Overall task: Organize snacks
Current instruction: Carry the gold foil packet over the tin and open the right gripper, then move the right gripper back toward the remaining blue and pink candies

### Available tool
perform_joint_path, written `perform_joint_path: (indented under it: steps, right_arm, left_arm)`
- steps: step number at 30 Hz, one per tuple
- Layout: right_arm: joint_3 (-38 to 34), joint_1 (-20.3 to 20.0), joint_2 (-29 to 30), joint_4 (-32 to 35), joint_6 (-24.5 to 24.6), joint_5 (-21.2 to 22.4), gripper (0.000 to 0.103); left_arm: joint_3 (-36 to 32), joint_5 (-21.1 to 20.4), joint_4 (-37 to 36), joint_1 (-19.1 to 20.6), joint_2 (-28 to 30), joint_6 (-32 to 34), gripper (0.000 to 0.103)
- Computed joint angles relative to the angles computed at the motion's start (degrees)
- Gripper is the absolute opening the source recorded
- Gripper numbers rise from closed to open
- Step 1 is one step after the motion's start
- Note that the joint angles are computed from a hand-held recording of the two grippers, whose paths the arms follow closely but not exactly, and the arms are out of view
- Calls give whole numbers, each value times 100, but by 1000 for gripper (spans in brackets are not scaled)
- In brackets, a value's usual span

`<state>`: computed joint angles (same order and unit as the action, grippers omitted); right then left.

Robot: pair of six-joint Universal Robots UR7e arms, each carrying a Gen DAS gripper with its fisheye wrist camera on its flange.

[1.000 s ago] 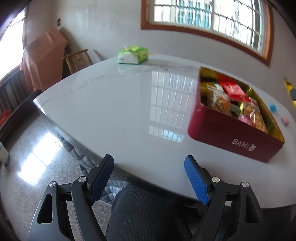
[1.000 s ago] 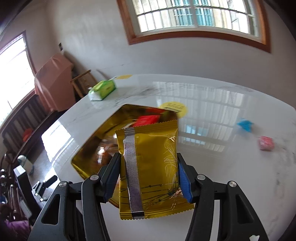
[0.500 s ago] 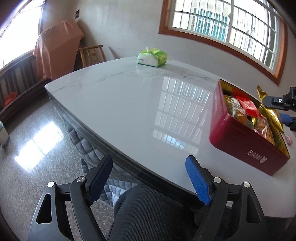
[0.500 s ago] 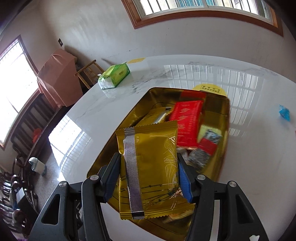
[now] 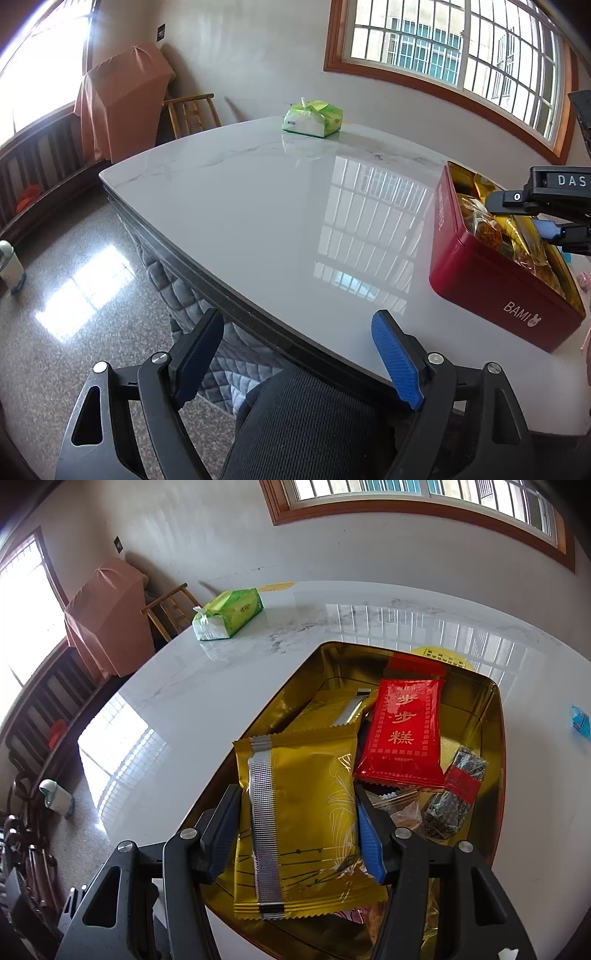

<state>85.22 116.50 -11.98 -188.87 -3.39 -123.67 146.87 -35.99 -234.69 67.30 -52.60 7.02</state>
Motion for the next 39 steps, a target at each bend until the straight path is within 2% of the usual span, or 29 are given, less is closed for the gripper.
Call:
perform_joint_path:
  steps: [7,9,11,18,21,28,32,39]
  right_arm:
    - [-27,19,74,-42,-127,-108,58]
    - [-19,12,72,-110,-136,-62,61]
    - [52,11,46,-266,-135,-24,67]
    - [629,0,-204,-1188,-96,271,71]
    - [1001,2,-362,-1594,-124,216,74]
    - [2084,-169,-844,-2614,-110,-369,76]
    - [2661,-390,-1102,-3319,-168,-915,77]
    - [3563,-930,-1588,-4277,16,-1272,79]
  left_arm:
    - [-6,14,-19,-1,12,22,85]
    - [-6,9,-15,5,8,27,86]
    - [-6,8,-10,3,7,21,88]
    - [-3,13,-2,9,-4,17,89]
    - [-10,0,24,34,-25,10,91]
    - [-15,-1,35,67,-46,5,93]
    - [-47,31,47,72,-27,-9,94]
    - [-79,183,-65,12,86,63,96]
